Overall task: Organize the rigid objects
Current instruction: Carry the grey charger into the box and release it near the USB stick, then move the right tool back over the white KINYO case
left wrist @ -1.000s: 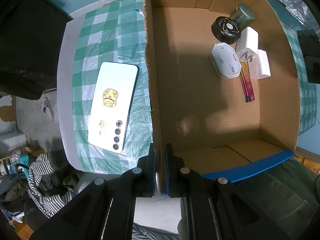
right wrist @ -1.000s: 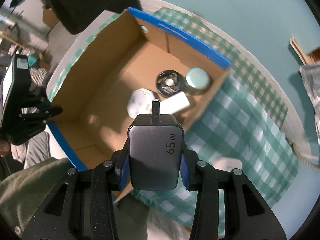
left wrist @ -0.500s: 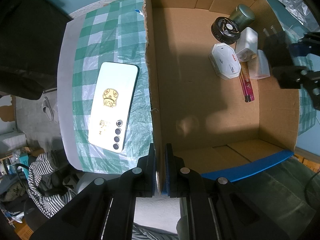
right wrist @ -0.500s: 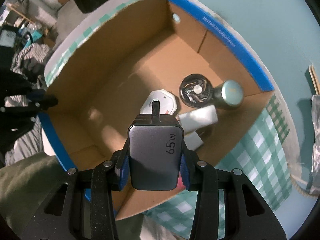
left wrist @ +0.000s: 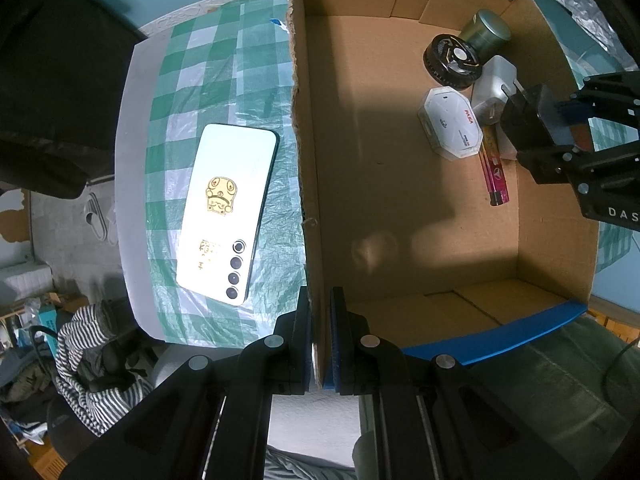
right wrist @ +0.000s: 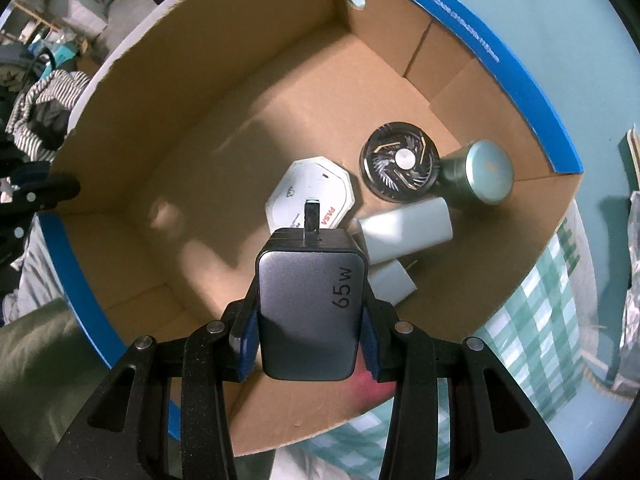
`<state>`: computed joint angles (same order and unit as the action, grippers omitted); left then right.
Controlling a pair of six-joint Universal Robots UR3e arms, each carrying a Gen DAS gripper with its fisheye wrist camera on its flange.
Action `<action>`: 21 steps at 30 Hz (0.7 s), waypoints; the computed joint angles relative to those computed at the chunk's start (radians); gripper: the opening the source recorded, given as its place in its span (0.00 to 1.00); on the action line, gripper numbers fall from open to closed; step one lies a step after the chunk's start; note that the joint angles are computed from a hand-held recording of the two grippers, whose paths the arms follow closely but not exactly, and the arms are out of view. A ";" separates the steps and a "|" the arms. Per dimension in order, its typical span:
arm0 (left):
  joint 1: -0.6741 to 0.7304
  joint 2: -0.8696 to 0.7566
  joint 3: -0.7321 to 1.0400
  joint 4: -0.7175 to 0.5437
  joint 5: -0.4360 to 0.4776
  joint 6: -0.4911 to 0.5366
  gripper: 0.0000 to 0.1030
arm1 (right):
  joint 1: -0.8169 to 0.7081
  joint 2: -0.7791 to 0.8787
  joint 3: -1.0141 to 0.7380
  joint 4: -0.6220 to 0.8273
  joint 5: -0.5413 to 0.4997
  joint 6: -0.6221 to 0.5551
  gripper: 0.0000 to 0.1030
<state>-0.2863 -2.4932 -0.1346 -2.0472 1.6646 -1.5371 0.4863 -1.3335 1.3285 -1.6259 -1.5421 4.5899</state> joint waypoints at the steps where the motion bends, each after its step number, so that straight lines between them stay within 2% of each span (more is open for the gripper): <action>1: 0.000 -0.004 0.007 -0.003 0.000 0.000 0.08 | 0.003 -0.006 0.004 -0.002 -0.010 0.013 0.40; 4: -0.002 -0.009 0.020 -0.010 0.001 -0.001 0.08 | 0.008 -0.037 0.019 -0.027 -0.038 0.034 0.41; 7: -0.004 0.013 -0.020 0.013 0.003 -0.003 0.08 | 0.012 -0.033 -0.025 0.035 -0.050 0.048 0.44; 12: -0.005 -0.007 0.027 -0.016 0.001 -0.008 0.08 | 0.049 -0.078 -0.034 0.055 -0.096 0.162 0.59; 21: -0.006 0.007 -0.002 0.001 0.001 -0.010 0.08 | 0.156 -0.128 -0.060 0.128 -0.172 0.428 0.60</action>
